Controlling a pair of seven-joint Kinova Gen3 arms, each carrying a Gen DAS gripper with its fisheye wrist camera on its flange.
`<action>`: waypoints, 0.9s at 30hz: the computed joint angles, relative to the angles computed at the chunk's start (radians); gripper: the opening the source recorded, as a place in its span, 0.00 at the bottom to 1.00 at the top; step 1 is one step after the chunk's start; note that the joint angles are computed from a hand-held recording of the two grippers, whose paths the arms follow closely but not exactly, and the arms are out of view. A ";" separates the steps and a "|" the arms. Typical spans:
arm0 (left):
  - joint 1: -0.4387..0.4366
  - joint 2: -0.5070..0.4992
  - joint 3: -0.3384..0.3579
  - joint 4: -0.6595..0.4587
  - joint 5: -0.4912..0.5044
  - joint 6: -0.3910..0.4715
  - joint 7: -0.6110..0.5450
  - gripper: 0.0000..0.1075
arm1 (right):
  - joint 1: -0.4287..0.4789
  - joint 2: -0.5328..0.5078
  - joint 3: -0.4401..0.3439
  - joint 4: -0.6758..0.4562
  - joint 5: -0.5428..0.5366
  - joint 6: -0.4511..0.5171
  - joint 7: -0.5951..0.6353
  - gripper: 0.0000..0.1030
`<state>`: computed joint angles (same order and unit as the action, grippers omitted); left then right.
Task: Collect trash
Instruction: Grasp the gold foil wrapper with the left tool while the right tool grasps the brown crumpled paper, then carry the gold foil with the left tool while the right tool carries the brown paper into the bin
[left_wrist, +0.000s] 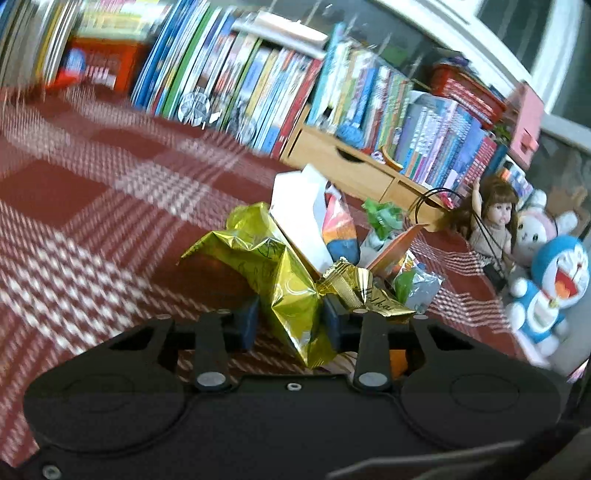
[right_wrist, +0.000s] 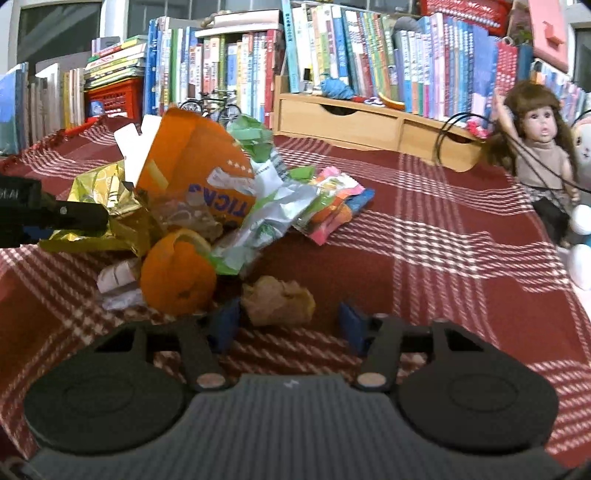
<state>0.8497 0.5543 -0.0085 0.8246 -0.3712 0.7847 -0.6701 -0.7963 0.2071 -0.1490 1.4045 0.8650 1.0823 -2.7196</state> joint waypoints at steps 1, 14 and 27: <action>0.019 -0.007 -0.017 0.014 -0.027 -0.010 0.003 0.31 | 0.004 -0.003 -0.001 -0.001 -0.007 -0.008 0.006 0.46; 0.124 -0.115 -0.056 0.182 -0.274 -0.035 0.106 0.31 | -0.042 -0.034 -0.030 0.049 0.082 0.043 -0.090 0.35; 0.142 -0.212 0.000 0.332 -0.495 -0.024 0.298 0.30 | -0.074 -0.067 -0.092 0.078 0.147 0.104 -0.159 0.35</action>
<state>0.9918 0.3419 -0.0082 1.1564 -0.8663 0.7606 -0.3724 -0.8701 0.1399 -0.2412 1.4829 1.0121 1.1866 -2.8784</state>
